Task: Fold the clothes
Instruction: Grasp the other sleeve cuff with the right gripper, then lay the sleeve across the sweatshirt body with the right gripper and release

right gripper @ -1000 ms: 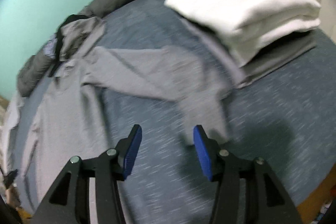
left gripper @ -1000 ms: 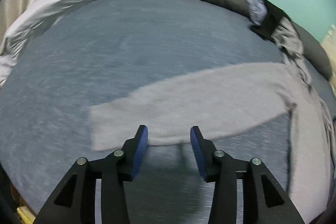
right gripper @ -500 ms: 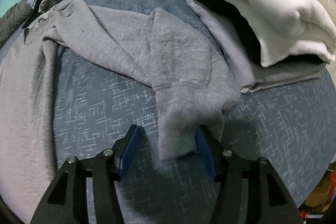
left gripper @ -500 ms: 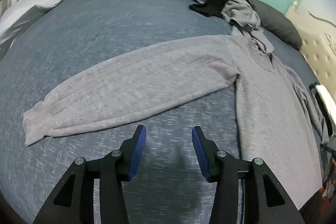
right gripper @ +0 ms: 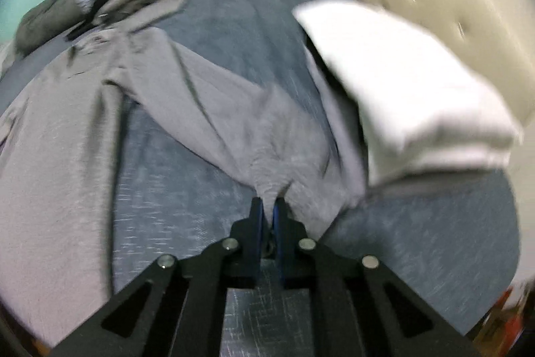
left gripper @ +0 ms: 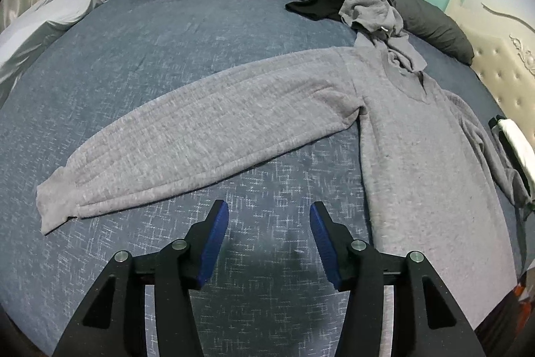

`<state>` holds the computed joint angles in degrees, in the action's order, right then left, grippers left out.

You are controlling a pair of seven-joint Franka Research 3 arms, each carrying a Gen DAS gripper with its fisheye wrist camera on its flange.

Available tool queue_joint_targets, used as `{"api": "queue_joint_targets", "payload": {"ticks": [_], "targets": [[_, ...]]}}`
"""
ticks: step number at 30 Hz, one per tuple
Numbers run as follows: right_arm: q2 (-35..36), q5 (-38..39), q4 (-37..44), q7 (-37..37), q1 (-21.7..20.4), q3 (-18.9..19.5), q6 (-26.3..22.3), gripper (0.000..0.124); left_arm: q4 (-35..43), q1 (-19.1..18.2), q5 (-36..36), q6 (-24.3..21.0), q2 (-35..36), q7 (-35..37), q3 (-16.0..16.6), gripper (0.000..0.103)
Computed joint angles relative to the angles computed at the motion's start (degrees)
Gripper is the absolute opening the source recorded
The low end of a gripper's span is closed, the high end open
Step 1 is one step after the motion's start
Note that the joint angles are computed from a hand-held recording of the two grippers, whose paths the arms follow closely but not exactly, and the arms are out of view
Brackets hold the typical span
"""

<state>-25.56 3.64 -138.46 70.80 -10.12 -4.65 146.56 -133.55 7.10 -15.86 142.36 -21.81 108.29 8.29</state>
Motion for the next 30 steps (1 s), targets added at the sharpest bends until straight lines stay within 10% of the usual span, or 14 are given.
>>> {"api": "queue_joint_targets", "payload": {"ticks": [30], "targets": [[29.9, 5.5, 53.3, 5.1, -6.7, -8.1, -18.3, 0.004, 0.2, 0.2, 5.5, -2.3, 0.2, -4.4, -2.6, 0.055]]}}
